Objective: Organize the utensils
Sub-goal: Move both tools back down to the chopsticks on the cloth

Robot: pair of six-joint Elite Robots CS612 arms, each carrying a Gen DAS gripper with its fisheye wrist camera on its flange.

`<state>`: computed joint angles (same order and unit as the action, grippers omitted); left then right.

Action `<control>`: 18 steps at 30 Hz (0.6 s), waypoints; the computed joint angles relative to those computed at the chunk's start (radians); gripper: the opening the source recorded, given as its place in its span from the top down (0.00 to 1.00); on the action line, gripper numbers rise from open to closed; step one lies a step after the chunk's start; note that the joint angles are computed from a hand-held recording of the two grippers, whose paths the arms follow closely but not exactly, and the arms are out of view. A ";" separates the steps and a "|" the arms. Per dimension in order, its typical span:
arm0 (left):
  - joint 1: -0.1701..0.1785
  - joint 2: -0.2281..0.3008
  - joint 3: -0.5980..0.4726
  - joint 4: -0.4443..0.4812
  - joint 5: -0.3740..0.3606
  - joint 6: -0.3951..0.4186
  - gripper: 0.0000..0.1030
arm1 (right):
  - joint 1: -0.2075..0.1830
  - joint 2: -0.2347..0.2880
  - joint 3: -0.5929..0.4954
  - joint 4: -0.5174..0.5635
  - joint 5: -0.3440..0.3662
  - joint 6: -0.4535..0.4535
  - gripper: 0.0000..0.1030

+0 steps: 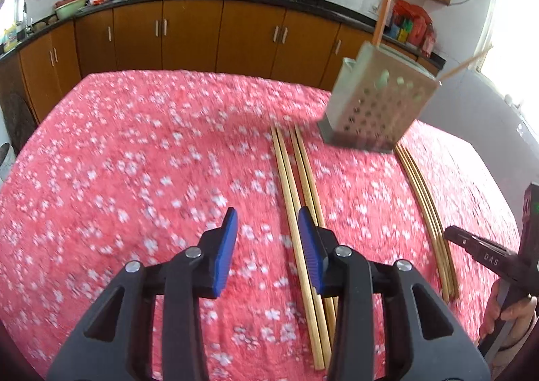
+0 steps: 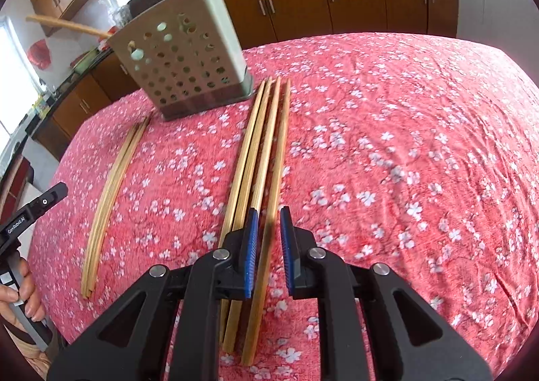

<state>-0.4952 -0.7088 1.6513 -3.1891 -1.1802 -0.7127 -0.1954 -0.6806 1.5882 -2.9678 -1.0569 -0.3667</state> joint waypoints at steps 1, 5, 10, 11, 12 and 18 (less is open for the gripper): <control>-0.001 0.002 0.000 0.003 -0.010 0.003 0.66 | 0.005 0.000 0.004 -0.011 -0.022 -0.006 0.86; -0.003 0.009 -0.009 0.017 -0.036 0.011 0.71 | 0.010 0.010 0.002 -0.081 -0.092 0.045 0.93; -0.007 0.011 -0.014 0.038 -0.054 0.038 0.75 | 0.000 0.016 -0.013 -0.074 -0.087 0.065 0.93; -0.008 0.011 -0.017 0.045 -0.056 0.043 0.76 | 0.001 0.017 -0.013 -0.077 -0.089 0.062 0.93; -0.009 0.012 -0.019 0.054 -0.058 0.048 0.78 | 0.001 0.016 -0.011 -0.081 -0.090 0.061 0.93; -0.015 0.016 -0.028 0.099 -0.062 0.075 0.82 | -0.006 0.015 -0.009 -0.076 -0.078 0.061 0.93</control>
<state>-0.5100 -0.6925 1.6231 -3.0899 -1.2422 -0.6375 -0.2009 -0.6659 1.5790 -3.0443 -1.1347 -0.3053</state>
